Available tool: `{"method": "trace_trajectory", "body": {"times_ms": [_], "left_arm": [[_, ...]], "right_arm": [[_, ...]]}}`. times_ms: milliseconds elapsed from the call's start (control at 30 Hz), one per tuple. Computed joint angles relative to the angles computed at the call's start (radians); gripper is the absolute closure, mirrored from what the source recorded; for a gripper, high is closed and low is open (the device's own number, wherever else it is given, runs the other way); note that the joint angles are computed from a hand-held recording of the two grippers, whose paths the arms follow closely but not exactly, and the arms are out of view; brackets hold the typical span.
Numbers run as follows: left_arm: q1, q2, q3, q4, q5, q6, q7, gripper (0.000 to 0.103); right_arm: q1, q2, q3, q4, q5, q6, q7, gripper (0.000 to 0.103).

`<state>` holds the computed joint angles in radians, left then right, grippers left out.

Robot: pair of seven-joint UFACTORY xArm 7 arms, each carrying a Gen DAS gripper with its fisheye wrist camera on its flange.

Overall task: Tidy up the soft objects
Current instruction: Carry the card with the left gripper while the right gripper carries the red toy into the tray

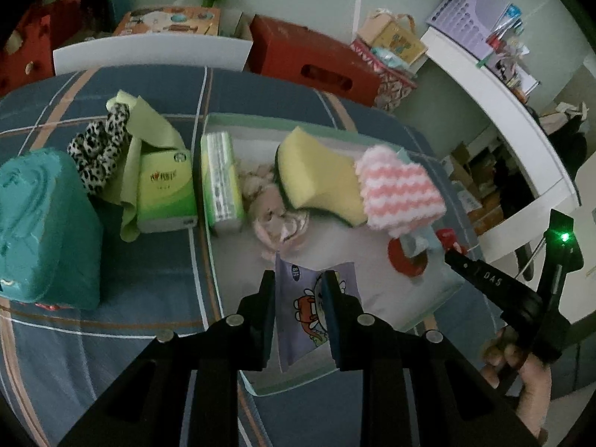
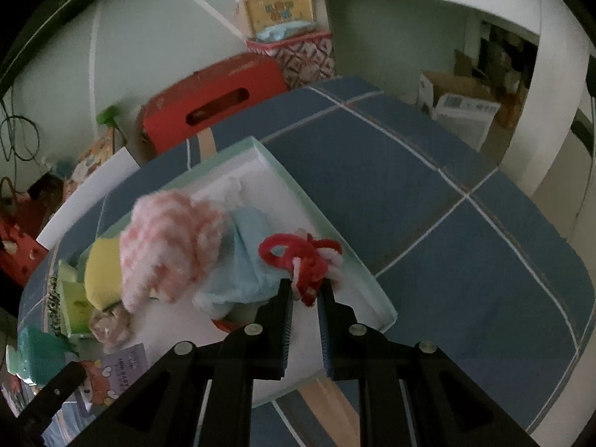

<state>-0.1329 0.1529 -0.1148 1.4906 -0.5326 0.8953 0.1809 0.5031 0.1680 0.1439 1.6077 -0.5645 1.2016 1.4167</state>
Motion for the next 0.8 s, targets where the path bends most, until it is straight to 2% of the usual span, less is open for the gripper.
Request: {"method": "trace_trajectory", "body": {"times_ms": [233, 467, 633, 800], "left_arm": [[-0.008, 0.031, -0.005, 0.024, 0.037, 0.03, -0.027, 0.078], [-0.01, 0.049, -0.006, 0.041, 0.068, 0.044, -0.054, 0.074], [-0.01, 0.051, -0.002, 0.063, 0.1, 0.065, -0.069, 0.061], [0.002, 0.027, 0.0, 0.063, 0.087, 0.041, -0.041, 0.051]], "right_arm": [[-0.023, -0.002, -0.002, -0.041, 0.069, -0.038, -0.015, 0.089], [-0.028, 0.0, -0.001, -0.047, 0.083, -0.047, -0.02, 0.086], [-0.018, 0.008, -0.004, -0.018, 0.066, -0.024, -0.023, 0.086], [0.003, 0.016, -0.002, 0.022, 0.021, 0.02, -0.014, 0.085]]}}
